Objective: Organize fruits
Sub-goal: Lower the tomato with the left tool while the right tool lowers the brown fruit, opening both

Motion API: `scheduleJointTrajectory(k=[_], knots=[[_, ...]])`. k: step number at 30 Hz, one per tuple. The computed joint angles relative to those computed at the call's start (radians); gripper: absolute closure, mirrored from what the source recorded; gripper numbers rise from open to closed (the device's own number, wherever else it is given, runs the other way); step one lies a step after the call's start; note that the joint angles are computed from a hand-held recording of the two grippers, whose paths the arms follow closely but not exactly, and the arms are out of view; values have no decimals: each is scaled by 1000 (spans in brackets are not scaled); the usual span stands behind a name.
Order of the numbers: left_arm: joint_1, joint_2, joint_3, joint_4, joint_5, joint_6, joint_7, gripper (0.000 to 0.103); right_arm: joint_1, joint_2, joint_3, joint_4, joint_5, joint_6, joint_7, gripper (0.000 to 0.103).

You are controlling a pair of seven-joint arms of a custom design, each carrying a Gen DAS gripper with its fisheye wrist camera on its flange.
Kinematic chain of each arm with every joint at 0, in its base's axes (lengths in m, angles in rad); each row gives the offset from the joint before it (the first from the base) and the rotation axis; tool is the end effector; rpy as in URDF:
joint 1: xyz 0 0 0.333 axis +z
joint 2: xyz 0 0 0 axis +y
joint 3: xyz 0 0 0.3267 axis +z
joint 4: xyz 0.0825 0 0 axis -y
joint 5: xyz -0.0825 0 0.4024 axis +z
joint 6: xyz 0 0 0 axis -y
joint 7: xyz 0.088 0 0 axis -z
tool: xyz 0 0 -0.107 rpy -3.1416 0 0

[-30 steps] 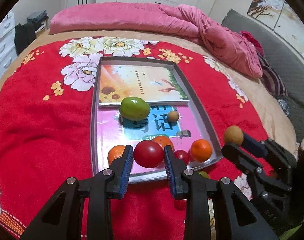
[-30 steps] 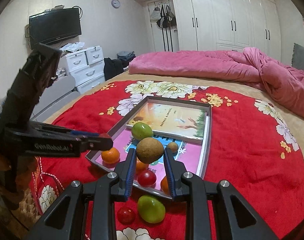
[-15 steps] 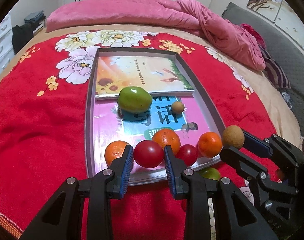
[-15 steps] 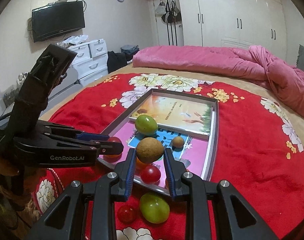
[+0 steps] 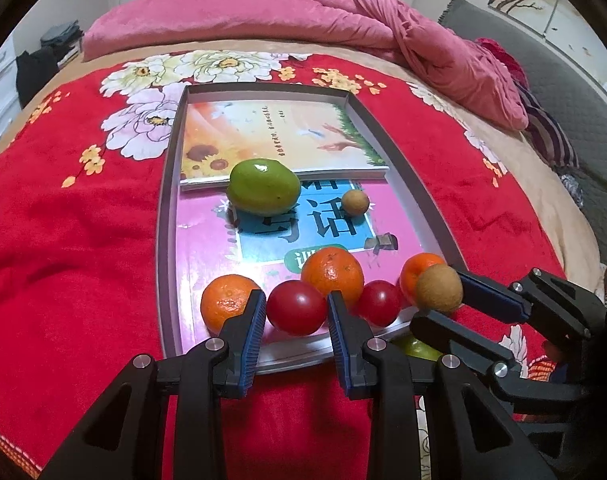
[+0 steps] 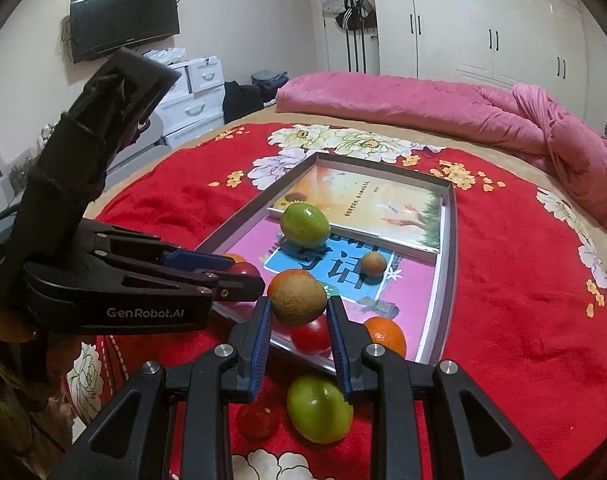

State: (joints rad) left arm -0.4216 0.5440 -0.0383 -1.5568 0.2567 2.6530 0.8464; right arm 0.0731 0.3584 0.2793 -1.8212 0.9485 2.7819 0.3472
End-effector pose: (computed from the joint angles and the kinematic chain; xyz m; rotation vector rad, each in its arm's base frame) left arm 0.6796 -0.3384 0.3923 -2.0500 1.8869 -0.7285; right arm 0.6664 0.1869 0.3989 -2.1132 0.9567 -0.3277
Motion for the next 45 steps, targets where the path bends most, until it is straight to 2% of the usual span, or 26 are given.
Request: scheduleJointTrajectory(k=[22,35,39,45], knots=[[2,7,-5,8,-21,3,26,71,0,66,17,43,-199,-35,110,75],[9,15,-16,18,-49,2,56,71,-15,66,29,42,-197,-46,125,74],[10,18,-18,22,-55,-1,66,71,-15,62,29,37,-198,-42,128,73],[12,19,-20,23,-67,-3,74,71,-20,46,33,16,-184,-8,118,60]])
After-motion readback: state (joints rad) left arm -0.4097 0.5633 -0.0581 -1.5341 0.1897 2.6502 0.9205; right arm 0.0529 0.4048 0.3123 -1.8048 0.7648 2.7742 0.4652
